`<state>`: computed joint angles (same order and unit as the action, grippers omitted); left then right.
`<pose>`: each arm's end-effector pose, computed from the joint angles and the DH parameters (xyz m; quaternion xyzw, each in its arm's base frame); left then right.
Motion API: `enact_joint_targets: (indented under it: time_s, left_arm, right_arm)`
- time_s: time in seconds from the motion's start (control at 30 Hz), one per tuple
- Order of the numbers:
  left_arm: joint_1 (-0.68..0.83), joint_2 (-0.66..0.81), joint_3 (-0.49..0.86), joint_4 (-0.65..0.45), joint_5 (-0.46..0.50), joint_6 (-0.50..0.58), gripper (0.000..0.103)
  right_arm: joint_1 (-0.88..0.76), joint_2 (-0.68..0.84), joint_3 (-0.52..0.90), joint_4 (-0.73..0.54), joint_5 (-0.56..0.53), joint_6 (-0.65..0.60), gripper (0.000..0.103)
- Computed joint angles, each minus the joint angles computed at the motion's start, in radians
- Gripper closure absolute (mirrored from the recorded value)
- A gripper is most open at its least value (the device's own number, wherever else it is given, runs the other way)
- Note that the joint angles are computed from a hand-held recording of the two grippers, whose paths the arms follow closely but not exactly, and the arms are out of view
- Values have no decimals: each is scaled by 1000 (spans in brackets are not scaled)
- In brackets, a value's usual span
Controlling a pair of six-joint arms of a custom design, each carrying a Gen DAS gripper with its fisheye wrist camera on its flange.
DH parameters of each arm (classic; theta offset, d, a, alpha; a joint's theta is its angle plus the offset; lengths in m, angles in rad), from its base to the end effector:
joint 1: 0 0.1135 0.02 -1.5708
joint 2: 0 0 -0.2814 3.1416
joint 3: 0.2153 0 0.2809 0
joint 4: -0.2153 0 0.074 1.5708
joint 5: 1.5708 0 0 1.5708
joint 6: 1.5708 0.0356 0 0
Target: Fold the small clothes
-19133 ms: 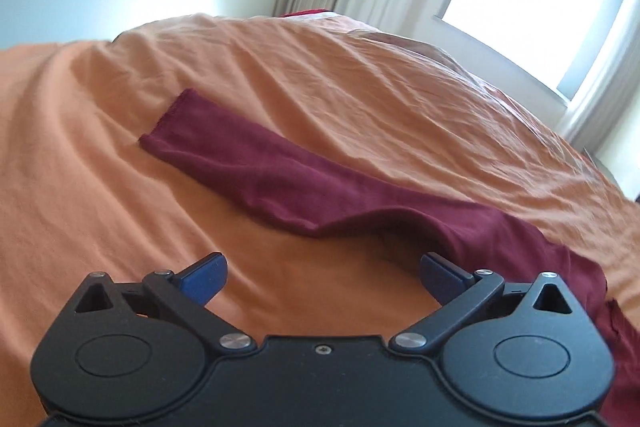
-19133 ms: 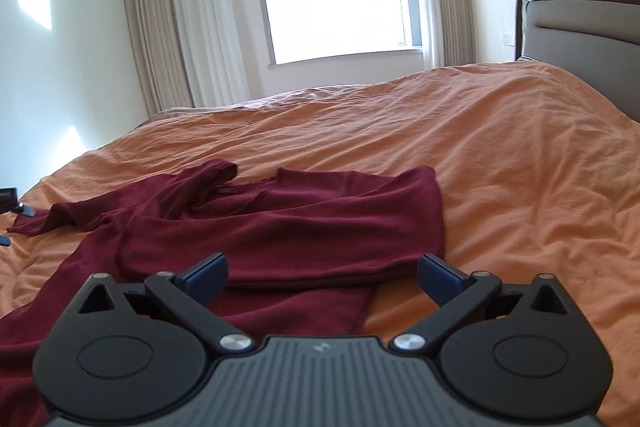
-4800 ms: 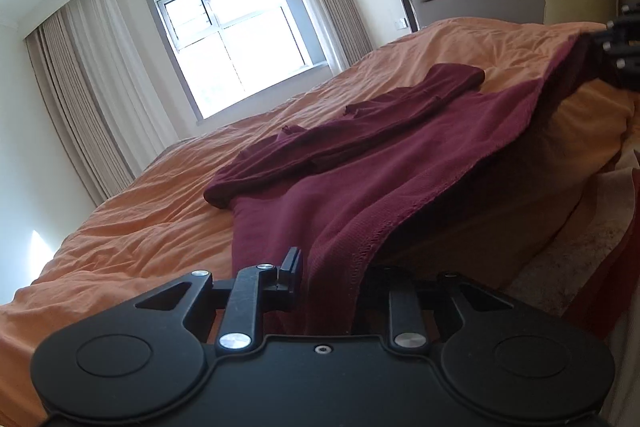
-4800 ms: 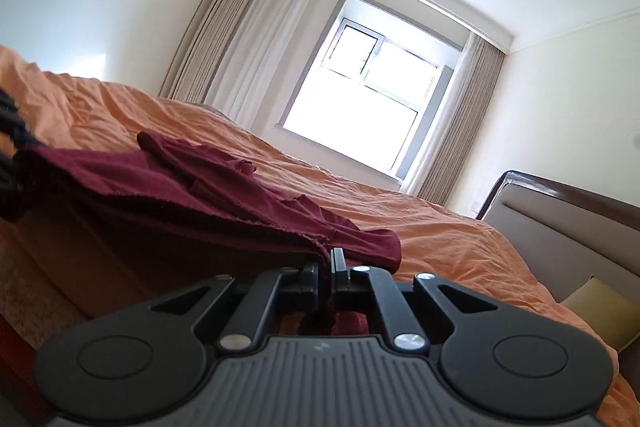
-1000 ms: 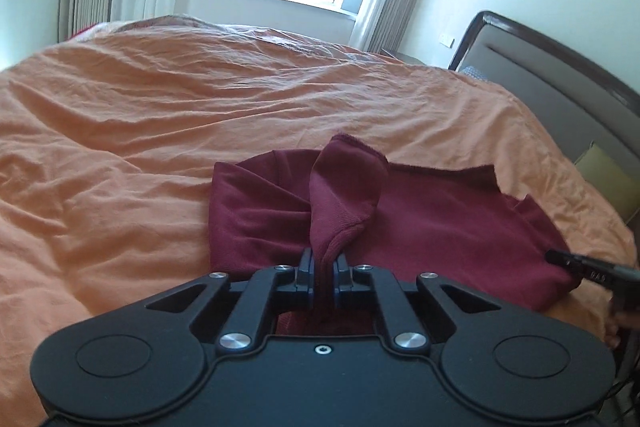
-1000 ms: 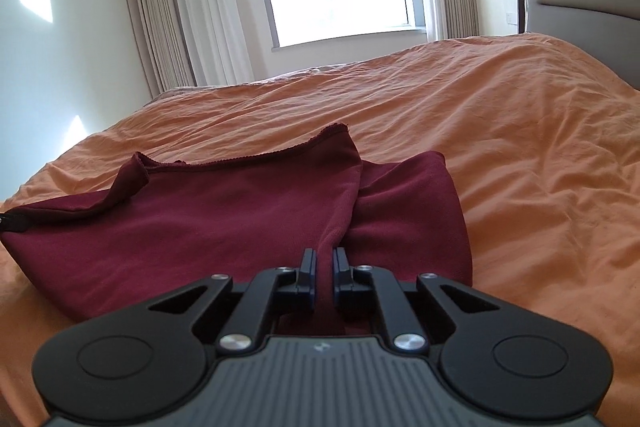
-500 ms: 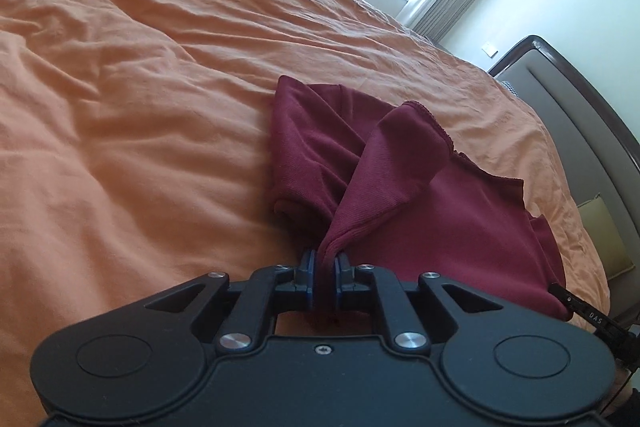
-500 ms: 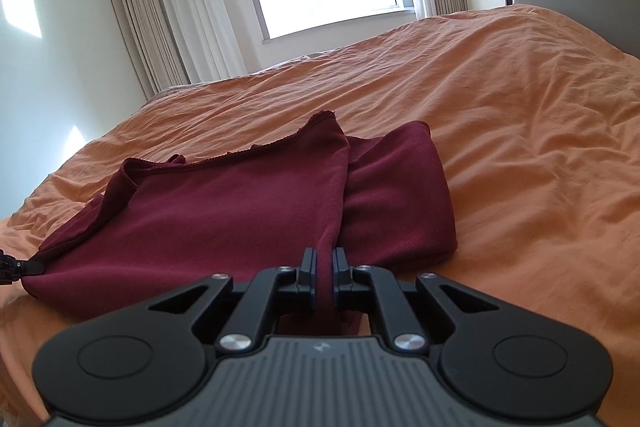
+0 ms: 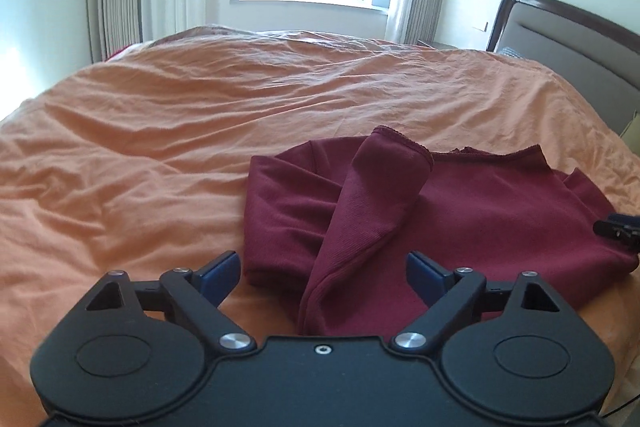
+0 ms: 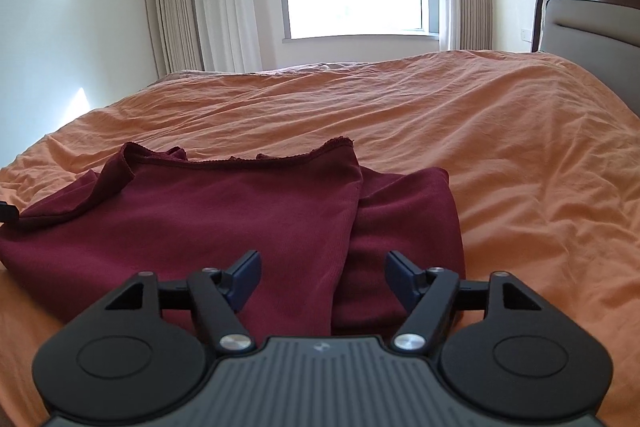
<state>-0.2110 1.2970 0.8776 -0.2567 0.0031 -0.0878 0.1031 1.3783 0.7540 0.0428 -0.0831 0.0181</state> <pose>0.2977 -0.0639 0.2589 0.0562 0.8998 -0.0658 0.4276 0.3134 0.0354 0.2179 -0.0571 0.8777 0.0652 0.4712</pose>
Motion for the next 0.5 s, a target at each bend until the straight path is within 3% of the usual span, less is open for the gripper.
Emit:
enact_joint_targets:
  time_s: [0.17,0.3,0.37,0.43,0.47,0.5]
  left_arm:
    - [-130,158,100,32,-145,131,11]
    - [-179,251,160,73,-209,204,19]
    - [-177,283,188,82,-213,211,29]
    - [-166,310,220,74,-211,202,51]
    - [-156,317,230,71,-197,197,57]
    - [-143,328,245,67,-172,182,71]
  right_arm:
    - [9,148,136,10,31,-60,17]
    - [3,247,236,-1,45,-96,18]
    - [-2,285,273,-7,46,-112,22]
    - [-11,322,309,-10,35,-117,27]
    - [-14,341,326,-12,27,-118,32]
    - [-18,362,349,-18,19,-120,35]
